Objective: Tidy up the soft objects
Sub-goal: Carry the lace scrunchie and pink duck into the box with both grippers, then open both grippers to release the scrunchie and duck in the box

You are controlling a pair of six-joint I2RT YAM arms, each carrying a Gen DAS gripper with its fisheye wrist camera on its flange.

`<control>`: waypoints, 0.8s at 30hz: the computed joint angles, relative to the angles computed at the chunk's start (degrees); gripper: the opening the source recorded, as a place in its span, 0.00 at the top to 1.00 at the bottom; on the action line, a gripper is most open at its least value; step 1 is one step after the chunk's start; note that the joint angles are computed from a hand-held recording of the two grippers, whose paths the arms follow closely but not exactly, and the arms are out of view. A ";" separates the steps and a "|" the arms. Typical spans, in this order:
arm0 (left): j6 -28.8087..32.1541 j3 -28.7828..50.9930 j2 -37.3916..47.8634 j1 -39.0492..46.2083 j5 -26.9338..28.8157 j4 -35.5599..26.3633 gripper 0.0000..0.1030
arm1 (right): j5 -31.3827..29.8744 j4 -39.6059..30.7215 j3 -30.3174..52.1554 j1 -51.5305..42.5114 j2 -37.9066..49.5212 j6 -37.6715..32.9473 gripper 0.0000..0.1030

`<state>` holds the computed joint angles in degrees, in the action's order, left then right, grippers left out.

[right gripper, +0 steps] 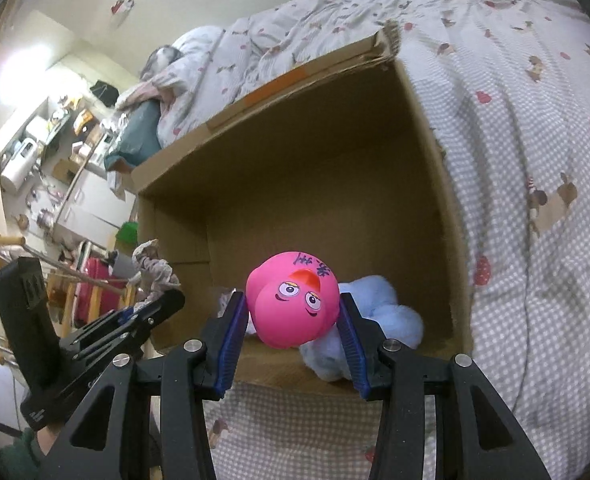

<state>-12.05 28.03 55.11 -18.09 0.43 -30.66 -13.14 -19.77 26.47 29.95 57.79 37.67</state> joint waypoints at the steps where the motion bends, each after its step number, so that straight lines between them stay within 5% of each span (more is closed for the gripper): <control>1: 0.05 -0.27 -0.03 -0.52 -0.58 0.20 0.87 | 0.76 -0.03 0.32 0.85 0.69 0.16 0.54; 12: -1.06 -0.49 1.04 -0.59 -1.11 0.12 0.81 | 1.27 2.02 0.59 1.62 5.02 1.88 0.53; 18: -1.81 -0.57 0.33 0.28 -0.13 -1.00 0.67 | 0.06 2.95 -0.88 0.72 2.12 2.34 0.52; 20: -2.06 -0.57 -0.79 0.48 -0.56 -1.48 0.55 | -0.46 3.21 -1.16 0.37 1.28 2.41 0.46; 24: -2.78 -0.10 -3.29 1.66 -0.15 -2.60 0.48 | 0.05 2.86 -1.29 0.39 -0.70 2.40 0.36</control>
